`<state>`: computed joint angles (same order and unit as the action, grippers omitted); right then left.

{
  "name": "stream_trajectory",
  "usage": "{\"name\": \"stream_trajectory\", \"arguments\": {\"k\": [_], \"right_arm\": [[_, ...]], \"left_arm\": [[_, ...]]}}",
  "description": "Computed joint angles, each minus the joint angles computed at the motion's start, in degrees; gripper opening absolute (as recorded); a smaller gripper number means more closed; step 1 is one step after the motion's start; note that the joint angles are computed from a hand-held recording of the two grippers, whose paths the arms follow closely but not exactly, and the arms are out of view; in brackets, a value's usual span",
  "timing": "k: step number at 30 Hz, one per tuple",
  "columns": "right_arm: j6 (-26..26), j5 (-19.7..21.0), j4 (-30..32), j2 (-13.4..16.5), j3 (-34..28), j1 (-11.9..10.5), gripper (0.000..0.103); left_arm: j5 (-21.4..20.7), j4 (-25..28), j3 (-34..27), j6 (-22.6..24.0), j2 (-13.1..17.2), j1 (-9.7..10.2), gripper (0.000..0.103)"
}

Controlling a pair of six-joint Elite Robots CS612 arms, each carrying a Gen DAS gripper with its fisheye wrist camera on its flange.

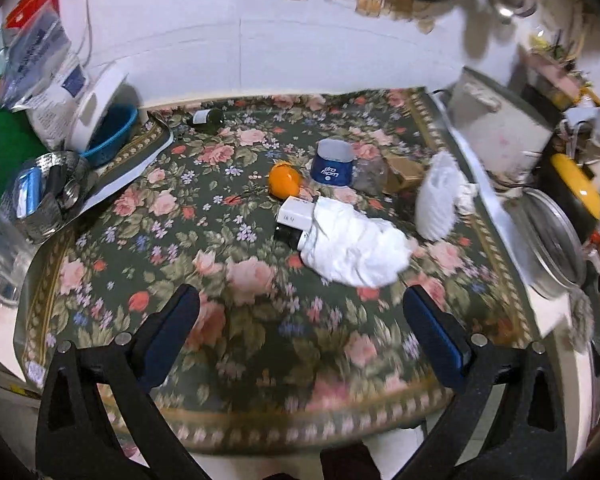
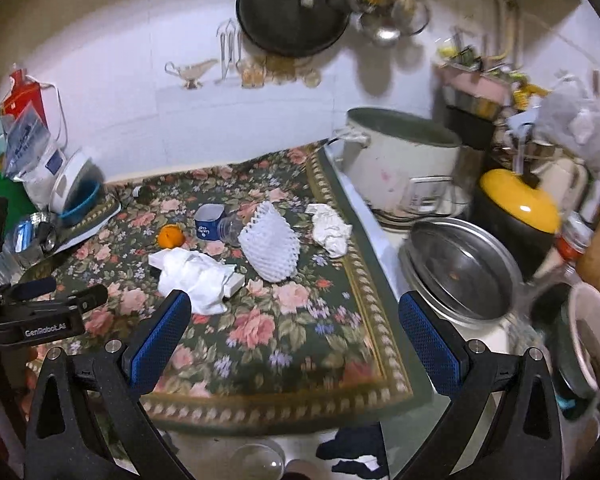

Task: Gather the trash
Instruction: 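Reach the left tool to the white tissue while the right tool reaches the white mesh net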

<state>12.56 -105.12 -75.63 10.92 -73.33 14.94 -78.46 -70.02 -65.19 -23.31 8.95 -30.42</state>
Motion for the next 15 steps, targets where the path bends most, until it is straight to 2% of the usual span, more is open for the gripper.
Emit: {"name": "stream_trajectory", "arguments": {"k": [3, 7, 11, 15], "right_arm": [[-2.91, 4.36, -1.23, -0.79, 3.70, -1.70, 0.103], [-5.55, 9.79, -2.31, -1.88, 8.39, -3.48, 0.102], [-7.40, 16.65, -3.09, -3.15, 13.76, -5.32, 0.102], [-8.56, 21.19, -3.61, -4.50, 18.56, -6.11, 0.101]], "left_arm": [[-0.59, -1.89, 5.17, -2.56, -1.43, 0.13, 0.096], [-0.62, -4.07, 11.82, -4.85, -3.32, 0.09, 0.083], [0.63, -5.79, 16.23, -8.13, -4.40, -0.09, 0.081], [-0.18, -5.82, 18.88, -11.78, -4.94, 0.15, 0.075]]}}
